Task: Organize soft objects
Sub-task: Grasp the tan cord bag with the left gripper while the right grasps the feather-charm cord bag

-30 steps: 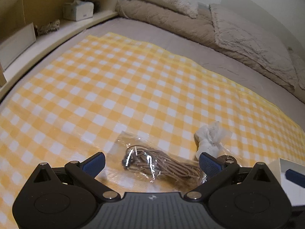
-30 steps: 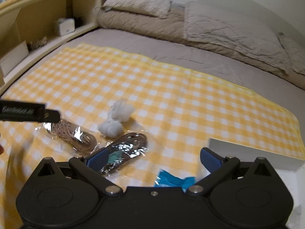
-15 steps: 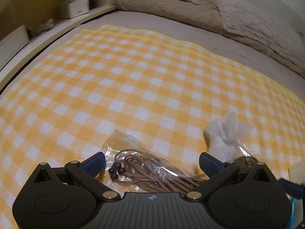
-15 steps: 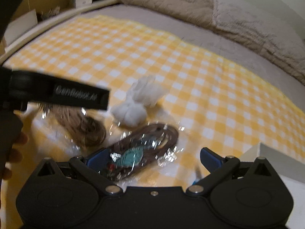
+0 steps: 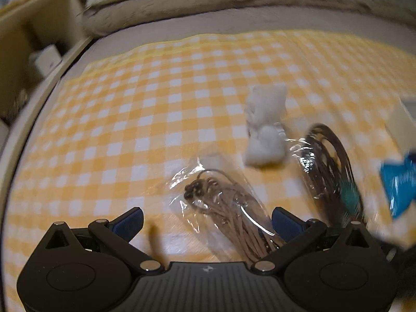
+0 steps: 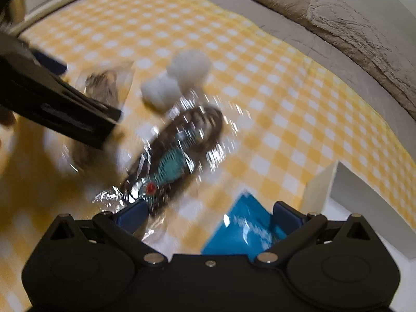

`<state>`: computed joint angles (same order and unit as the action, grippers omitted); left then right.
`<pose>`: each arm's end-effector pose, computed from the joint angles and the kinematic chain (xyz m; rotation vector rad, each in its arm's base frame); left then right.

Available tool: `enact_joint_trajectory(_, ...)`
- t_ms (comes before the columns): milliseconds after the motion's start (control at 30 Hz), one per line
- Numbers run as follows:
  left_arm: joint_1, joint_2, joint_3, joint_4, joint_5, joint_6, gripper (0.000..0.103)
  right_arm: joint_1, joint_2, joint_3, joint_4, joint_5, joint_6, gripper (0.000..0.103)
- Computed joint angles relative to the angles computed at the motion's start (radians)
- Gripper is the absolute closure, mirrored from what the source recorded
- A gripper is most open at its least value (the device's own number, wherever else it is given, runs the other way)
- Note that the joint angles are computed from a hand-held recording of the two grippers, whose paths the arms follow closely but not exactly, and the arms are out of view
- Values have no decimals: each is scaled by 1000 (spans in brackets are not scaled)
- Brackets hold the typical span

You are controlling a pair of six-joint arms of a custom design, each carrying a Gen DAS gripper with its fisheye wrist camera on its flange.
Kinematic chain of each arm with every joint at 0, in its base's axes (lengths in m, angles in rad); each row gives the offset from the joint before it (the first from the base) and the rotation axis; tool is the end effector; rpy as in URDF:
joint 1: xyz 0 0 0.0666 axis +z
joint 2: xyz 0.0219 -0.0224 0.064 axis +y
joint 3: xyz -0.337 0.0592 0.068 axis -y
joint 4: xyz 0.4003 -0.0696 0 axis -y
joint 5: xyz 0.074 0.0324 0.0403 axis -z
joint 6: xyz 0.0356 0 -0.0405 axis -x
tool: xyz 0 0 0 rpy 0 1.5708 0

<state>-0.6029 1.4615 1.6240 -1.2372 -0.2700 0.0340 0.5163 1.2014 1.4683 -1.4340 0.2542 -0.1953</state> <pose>0.4163 -0.2755 0.4424 0.6404 2.5072 0.1285 0.3457 0.1855 0.4752 -0.3583 2.6509 -0.1297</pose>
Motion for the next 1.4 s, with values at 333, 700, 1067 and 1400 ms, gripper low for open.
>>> enact_joint_trajectory(333,33,-65,-41,-103,132,55,18,-20,-32,21,57,-18,-95,15)
enact_joint_trajectory(700,129,-123,-90,-93,255,10,53,-30,20,44,111,-157,-266,27)
enact_joint_trajectory(1067,143,-159,-108,-61,241,-13,66,-35,40,30,132,-190,-254,31)
enact_joint_trajectory(1400,178,-171,-112,-67,257,-22,68,16,76,60,94,-164,-175,35)
